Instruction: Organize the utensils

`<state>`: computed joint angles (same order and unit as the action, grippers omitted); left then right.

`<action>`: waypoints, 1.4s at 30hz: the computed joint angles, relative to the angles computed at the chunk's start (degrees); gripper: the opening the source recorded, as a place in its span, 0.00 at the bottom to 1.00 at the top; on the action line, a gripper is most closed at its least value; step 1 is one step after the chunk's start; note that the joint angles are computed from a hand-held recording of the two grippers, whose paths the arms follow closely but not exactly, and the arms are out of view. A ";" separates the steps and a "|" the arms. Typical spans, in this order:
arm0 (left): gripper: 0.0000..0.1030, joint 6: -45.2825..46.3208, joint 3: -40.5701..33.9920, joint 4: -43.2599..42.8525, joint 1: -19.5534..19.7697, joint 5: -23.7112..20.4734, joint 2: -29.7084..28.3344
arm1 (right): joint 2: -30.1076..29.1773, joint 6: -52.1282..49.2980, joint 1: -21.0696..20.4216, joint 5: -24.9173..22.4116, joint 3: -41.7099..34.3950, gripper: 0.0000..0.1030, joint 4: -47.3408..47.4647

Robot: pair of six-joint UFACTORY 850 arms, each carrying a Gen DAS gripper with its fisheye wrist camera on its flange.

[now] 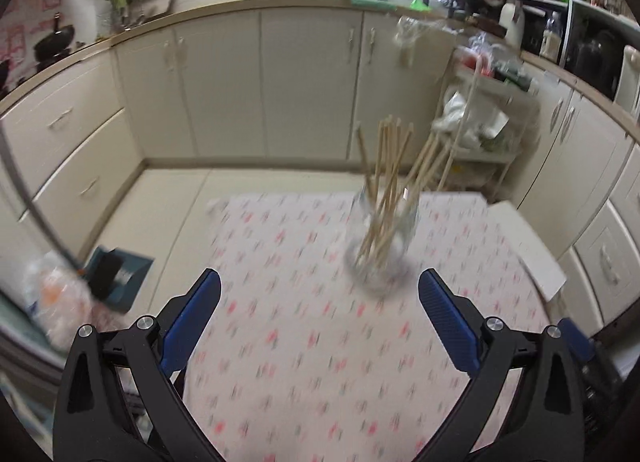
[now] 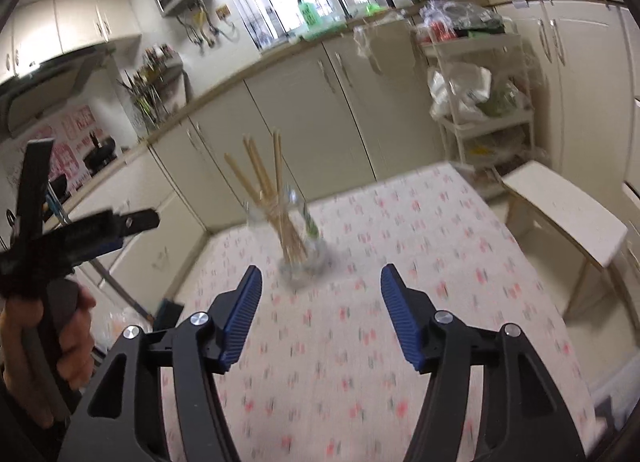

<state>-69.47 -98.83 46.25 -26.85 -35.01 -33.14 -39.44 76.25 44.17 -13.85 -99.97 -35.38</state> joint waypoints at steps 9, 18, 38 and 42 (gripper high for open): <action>0.92 -16.35 15.20 9.69 -7.32 -4.05 12.49 | 9.94 3.01 4.72 -6.63 6.77 0.74 -4.54; 0.92 -22.01 22.72 11.77 -14.94 -12.43 22.22 | 17.84 4.64 10.17 -13.28 9.84 0.85 -5.74; 0.92 -32.03 31.81 12.00 -30.77 -29.58 33.49 | 26.85 12.00 19.75 -23.05 13.43 0.91 -12.54; 0.92 -34.23 32.43 13.84 -32.70 -32.85 34.67 | 27.09 11.76 20.48 -22.89 13.28 0.92 -13.61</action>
